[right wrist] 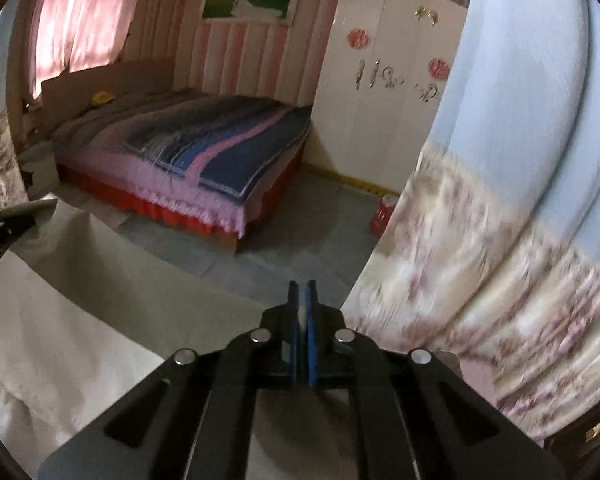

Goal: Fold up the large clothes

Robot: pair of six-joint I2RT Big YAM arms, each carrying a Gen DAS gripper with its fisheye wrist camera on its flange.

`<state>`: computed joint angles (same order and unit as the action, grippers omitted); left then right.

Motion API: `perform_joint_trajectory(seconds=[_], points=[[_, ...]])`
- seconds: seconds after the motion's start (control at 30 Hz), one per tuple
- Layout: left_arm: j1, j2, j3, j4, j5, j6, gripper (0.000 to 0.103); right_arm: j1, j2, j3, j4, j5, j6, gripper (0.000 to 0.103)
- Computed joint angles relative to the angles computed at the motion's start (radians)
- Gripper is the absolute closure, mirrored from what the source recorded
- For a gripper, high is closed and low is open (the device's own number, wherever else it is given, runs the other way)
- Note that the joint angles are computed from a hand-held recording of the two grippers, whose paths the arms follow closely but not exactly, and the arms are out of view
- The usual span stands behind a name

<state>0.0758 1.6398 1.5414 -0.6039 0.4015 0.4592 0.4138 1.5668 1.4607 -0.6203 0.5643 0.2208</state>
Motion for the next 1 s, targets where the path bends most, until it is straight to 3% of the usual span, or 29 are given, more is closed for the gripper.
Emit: perform_joint_trajectory(seconds=[0.07,0.17,0.23,0.27,0.3,0.33,0.37,0.4,0.47,0.5,0.53,0.6,0.7,0.77,0.87,0.9,0.93,1.0], points=[[-0.021,0.029,0.062,0.015,-0.036,-0.005,0.096,-0.029,0.033,0.062,-0.025,-0.011,0.002,0.101],[-0.033,0.099,0.181,0.008,-0.095,-0.021,0.095,-0.054,0.077,0.121,-0.052,-0.094,0.029,0.100],[-0.040,0.158,0.258,0.004,-0.163,0.002,0.095,-0.055,0.118,0.161,-0.055,-0.128,0.040,0.094],[-0.035,0.178,0.271,0.017,-0.196,0.019,0.095,-0.063,0.149,0.188,-0.074,-0.171,0.055,0.078],[-0.037,0.201,0.286,0.022,-0.236,0.043,0.094,-0.066,0.187,0.226,-0.124,-0.229,0.096,0.045],[-0.033,0.225,0.301,0.020,-0.262,0.069,0.090,-0.072,0.204,0.233,-0.132,-0.250,0.114,0.026],[-0.026,0.251,0.305,0.018,-0.274,0.079,0.086,-0.071,0.213,0.218,-0.124,-0.257,0.134,0.012],[-0.016,0.271,0.308,-0.008,-0.280,0.086,0.075,-0.071,0.216,0.202,-0.120,-0.256,0.142,0.012],[0.024,0.283,0.305,-0.073,-0.225,0.089,0.064,-0.070,0.203,0.161,-0.124,-0.244,0.154,0.012],[0.049,0.270,0.282,-0.092,-0.177,0.097,0.048,-0.071,0.184,0.127,-0.123,-0.236,0.158,0.012],[0.072,0.251,0.253,-0.087,-0.137,0.103,0.035,-0.070,0.151,0.080,-0.115,-0.226,0.162,0.012],[0.128,0.178,0.157,-0.061,-0.070,0.117,0.020,-0.052,0.048,-0.046,-0.062,-0.185,0.165,0.012],[0.228,0.081,0.049,-0.094,0.063,0.164,0.008,0.004,-0.108,-0.217,-0.022,-0.128,0.195,0.010],[0.306,0.011,-0.036,-0.136,0.131,0.229,0.005,0.067,-0.238,-0.351,-0.027,-0.083,0.260,0.007],[0.436,-0.087,-0.166,-0.172,0.225,0.361,0.003,0.186,-0.370,-0.495,-0.073,-0.016,0.388,0.007],[0.483,-0.133,-0.232,-0.131,0.237,0.375,0.003,0.227,-0.400,-0.534,-0.096,0.003,0.440,0.007],[0.513,-0.159,-0.270,-0.113,0.251,0.387,0.003,0.281,-0.429,-0.570,-0.136,0.036,0.513,0.007],[0.591,-0.216,-0.336,-0.143,0.317,0.463,0.003,0.388,-0.468,-0.622,-0.203,0.088,0.653,0.007]])
